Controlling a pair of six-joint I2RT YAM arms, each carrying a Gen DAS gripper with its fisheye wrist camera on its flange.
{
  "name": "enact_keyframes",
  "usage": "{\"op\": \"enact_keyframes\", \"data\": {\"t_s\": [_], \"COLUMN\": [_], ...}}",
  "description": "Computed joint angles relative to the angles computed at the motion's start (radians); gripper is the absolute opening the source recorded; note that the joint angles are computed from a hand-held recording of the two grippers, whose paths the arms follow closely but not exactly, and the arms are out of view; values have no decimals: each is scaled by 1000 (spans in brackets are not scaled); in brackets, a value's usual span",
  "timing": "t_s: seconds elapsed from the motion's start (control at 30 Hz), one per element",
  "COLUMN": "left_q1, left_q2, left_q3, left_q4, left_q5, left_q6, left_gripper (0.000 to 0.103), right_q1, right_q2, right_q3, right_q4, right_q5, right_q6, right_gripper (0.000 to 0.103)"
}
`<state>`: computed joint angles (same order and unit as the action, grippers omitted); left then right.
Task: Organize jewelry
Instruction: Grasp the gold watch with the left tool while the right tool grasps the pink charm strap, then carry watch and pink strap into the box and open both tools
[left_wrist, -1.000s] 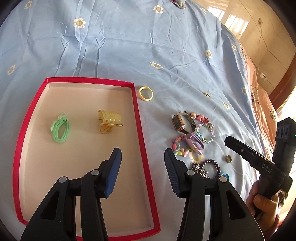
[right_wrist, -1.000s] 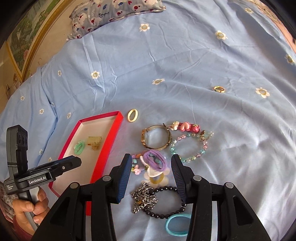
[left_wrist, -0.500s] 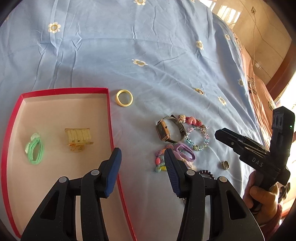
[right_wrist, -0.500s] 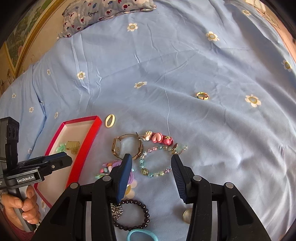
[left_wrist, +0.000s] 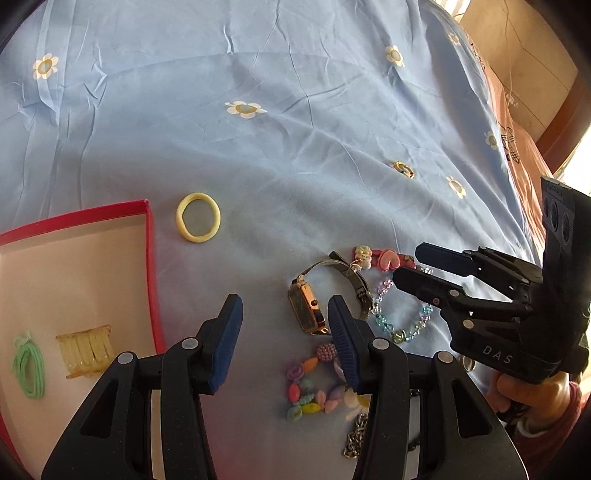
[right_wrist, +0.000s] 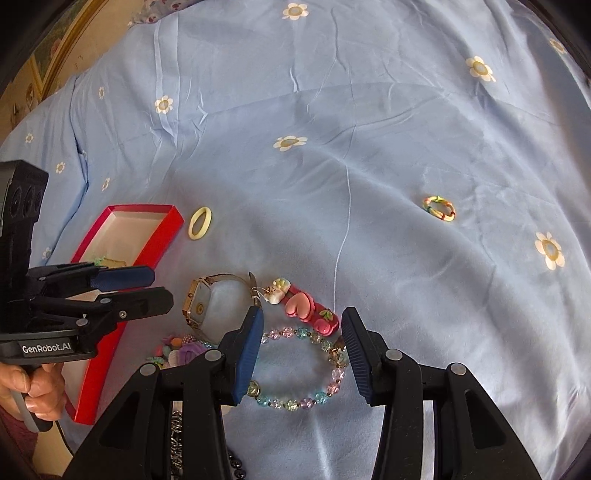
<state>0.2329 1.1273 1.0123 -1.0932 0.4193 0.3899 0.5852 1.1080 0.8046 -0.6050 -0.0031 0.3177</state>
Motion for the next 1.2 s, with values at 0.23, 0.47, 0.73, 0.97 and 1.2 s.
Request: {"op": "enact_keyframes", "data": {"t_s": [0.23,0.47,0.73,0.97,1.2], "left_q1": [-83,-56,96,324,584], "left_q2": [39,17,-42,-72,-49], "left_q3": [-42,-53,-28,23,70], "left_q4": [69,70,-36,-194,-366], "left_q5": [-56,-30,75,172,232], "left_q6": [-37,-13,93,280,540], "left_gripper": [35,10,8,8,8], "right_q1": [-24,-13,32,174,342], "right_q2": [59,41,-89,-159,-129], "right_q3": [3,-9,-31,-28,-20], "right_q4": [22,15,2,2,10], "right_q5": [-14,6,22,75,183], "right_q6": [-69,-40,95,250,341], "right_gripper": [44,23,22,15,15]}}
